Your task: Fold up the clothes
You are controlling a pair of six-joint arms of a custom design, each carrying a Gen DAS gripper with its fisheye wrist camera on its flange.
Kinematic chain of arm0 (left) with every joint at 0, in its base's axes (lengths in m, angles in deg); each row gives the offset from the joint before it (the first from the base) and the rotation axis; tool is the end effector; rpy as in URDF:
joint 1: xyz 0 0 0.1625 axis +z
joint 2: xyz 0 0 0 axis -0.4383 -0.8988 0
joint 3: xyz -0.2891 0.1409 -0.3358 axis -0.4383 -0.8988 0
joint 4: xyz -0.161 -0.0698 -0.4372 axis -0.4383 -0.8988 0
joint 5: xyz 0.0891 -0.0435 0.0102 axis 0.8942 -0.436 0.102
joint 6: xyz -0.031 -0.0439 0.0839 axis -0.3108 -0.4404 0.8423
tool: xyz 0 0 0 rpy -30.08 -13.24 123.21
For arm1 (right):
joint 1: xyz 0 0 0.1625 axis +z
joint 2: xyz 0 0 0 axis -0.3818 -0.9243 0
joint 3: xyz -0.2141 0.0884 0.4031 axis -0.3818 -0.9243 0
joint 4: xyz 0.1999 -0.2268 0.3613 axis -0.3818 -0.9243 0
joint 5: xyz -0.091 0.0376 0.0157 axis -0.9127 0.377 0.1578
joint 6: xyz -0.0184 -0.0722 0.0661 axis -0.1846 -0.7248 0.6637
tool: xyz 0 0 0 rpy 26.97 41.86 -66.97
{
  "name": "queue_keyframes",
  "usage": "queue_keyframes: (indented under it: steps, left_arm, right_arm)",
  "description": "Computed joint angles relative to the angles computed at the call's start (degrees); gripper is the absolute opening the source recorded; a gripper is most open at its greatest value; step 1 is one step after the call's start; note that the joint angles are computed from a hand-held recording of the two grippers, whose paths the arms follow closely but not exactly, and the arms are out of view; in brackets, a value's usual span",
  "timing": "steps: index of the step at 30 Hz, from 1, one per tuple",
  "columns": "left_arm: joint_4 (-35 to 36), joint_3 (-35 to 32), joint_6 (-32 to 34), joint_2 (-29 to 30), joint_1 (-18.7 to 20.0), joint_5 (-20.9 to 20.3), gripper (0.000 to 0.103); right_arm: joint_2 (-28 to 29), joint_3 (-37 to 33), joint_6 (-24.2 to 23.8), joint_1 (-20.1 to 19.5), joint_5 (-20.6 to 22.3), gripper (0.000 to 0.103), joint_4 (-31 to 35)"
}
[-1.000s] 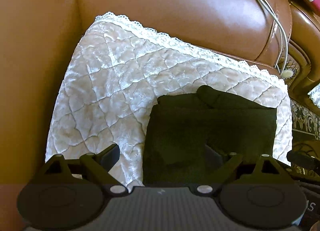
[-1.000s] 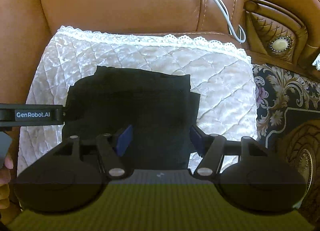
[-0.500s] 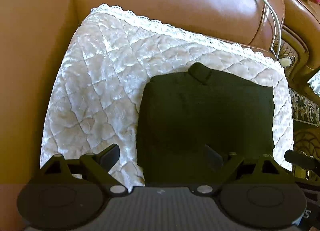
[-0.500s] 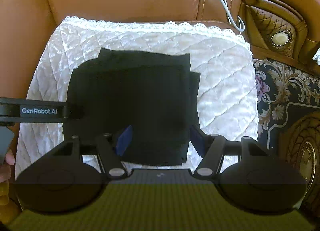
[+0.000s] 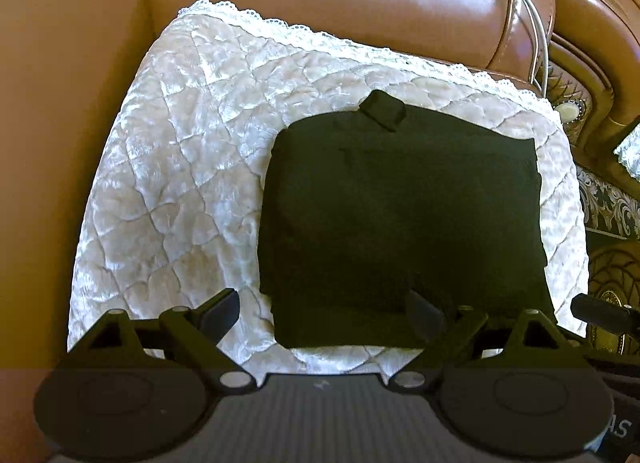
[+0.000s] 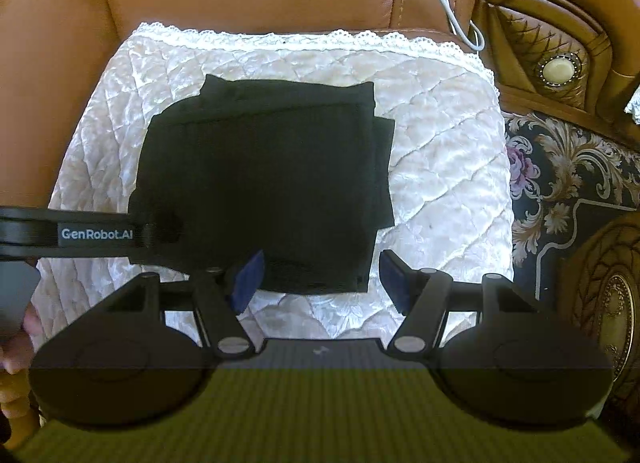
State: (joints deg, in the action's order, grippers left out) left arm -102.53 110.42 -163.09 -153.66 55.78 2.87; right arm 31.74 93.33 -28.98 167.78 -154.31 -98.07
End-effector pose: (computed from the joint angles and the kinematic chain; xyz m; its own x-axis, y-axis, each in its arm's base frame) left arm -0.1371 -0.2981 0.2392 -0.5991 -0.6523 -0.4643 -0.2991 0.7202 -0.6259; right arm 0.8171 -0.4485 0.2794 -0.5618 -0.7209 0.4057 -0.6953 0.6772 0.2406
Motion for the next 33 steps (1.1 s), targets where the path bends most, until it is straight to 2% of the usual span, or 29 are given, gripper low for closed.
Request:
queue_keyframes:
  steps: [8, 25, 33]
  left_arm:
    - [-0.2, 0.4, -1.7, 2.3, -2.4, -0.8, 0.094]
    - [-0.4, 1.1, -5.5, 7.4, -6.9, -3.7, 0.093]
    - [0.5, 1.4, -9.7, 8.5, -9.0, -3.9, 0.093]
  right_arm:
    - [-3.8, 6.6, -0.3, 0.2, -0.5, 0.072, -3.4]
    - [-10.4, 17.4, -0.8, -0.2, 1.5, 0.072, -9.7]
    - [-12.6, 21.2, -3.2, 0.2, 0.8, 0.072, -12.7]
